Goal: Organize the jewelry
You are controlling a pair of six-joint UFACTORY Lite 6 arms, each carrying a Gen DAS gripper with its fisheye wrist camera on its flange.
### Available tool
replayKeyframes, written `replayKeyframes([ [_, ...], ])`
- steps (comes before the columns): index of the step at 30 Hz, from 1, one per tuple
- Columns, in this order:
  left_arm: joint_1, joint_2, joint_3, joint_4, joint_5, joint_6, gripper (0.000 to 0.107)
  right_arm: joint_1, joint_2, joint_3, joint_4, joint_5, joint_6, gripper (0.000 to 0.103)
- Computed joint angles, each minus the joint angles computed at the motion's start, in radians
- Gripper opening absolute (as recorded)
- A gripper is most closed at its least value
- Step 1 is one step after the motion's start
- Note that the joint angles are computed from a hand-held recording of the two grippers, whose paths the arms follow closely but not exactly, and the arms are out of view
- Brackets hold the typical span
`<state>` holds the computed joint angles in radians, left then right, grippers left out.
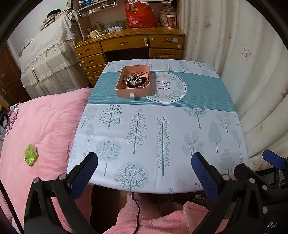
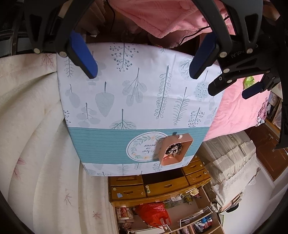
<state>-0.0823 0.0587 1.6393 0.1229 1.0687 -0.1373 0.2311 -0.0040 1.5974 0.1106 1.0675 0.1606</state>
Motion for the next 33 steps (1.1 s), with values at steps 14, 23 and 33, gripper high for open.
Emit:
replayKeyframes([
  [14,-0.01,0.016,0.023,0.001,0.013,-0.006,0.102,-0.016,0.017,0.011,0.01,0.002,-0.021,0.102],
  [23,-0.029,0.03,0.033,0.011,0.012,-0.019,0.102,-0.053,0.015,-0.01,0.038,-0.009,-0.058,0.102],
  [33,-0.04,0.04,0.045,0.023,0.011,-0.027,0.102,-0.064,0.014,-0.012,0.044,-0.011,-0.069,0.102],
])
